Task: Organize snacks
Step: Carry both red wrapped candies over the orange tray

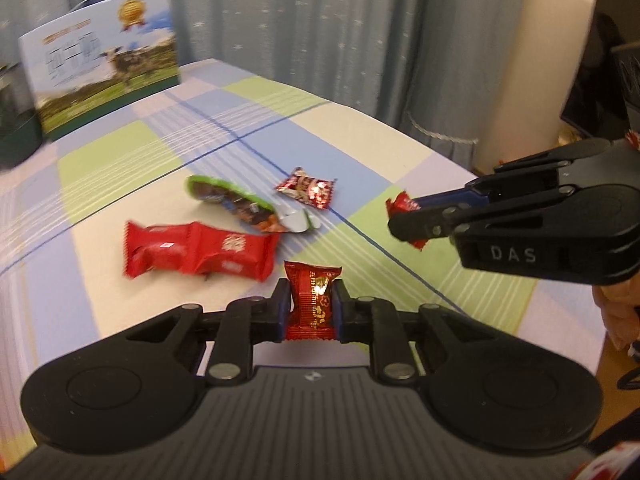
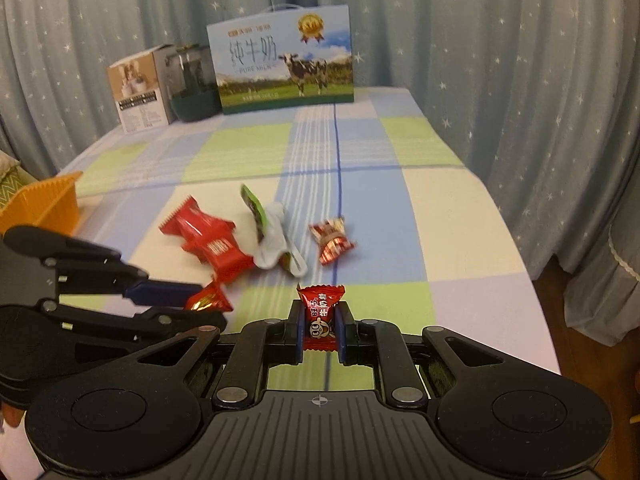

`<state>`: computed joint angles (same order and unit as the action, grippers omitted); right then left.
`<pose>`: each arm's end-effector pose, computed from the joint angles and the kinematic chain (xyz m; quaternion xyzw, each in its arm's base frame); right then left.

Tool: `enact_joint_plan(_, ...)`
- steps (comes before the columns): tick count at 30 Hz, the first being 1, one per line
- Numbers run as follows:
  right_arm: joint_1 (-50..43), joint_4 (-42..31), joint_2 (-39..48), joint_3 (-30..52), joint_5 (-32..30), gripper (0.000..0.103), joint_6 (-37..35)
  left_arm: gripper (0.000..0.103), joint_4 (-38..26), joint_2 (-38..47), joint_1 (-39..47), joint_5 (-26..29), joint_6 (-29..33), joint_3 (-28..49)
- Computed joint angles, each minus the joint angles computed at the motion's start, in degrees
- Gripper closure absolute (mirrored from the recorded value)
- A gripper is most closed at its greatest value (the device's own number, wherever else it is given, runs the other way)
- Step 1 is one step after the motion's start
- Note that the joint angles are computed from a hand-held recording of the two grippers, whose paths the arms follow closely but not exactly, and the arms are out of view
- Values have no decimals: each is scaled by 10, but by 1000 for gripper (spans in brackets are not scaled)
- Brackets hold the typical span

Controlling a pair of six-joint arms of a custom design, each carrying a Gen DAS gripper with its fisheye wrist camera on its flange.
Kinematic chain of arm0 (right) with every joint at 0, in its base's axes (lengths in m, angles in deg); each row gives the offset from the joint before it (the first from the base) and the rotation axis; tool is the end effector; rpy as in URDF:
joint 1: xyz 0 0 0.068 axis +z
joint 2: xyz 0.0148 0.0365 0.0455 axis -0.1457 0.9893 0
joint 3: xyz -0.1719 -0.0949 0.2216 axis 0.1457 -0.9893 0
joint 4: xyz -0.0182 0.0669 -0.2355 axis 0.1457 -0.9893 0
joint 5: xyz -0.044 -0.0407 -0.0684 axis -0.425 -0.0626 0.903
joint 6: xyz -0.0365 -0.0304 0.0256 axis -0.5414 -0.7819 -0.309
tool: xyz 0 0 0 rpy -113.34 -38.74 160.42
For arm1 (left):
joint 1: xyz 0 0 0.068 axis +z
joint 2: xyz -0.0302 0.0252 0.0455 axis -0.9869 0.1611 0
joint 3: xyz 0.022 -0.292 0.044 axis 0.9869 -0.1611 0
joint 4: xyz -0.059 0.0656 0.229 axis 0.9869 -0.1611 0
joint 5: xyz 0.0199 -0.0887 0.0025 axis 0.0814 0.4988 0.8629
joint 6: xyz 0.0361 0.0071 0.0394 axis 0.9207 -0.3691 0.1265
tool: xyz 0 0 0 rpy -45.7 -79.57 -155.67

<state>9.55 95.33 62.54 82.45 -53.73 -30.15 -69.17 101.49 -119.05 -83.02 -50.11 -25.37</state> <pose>0.2728 0.0947 0.0854 -0.1730 0.8845 0.1436 0.4089 0.2738 -0.2105 0.1229 0.1789 0.9093 -0.1058 0.3605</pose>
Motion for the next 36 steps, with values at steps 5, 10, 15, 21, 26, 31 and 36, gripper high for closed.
enact_joint_plan(5, 31, -63, -87, -4, 16, 88, 19, 84, -50, -86, -7, -30, -54, -38)
enact_joint_plan(10, 69, -128, -176, 1, 35, 88, 39, 84, -110, -192, -17, -69, -91, -76)
enact_joint_plan(15, 129, -180, -247, 8, 62, 88, 59, 84, -183, -310, -24, -110, -120, -111)
enact_joint_plan(21, 220, -226, -288, 25, 109, 87, 87, 84, -298, -455, -18, -147, -143, -129)
enact_joint_plan(26, 298, -248, -283, 48, 151, 88, 116, 84, -393, -559, -5, -165, -149, -132)
enact_joint_plan(31, 371, -257, -255, 79, 183, 88, 139, 84, -475, -646, 20, -170, -147, -135)
enact_joint_plan(36, 419, -258, -208, 117, 193, 88, 151, 84, -540, -723, 81, -146, -120, -141)
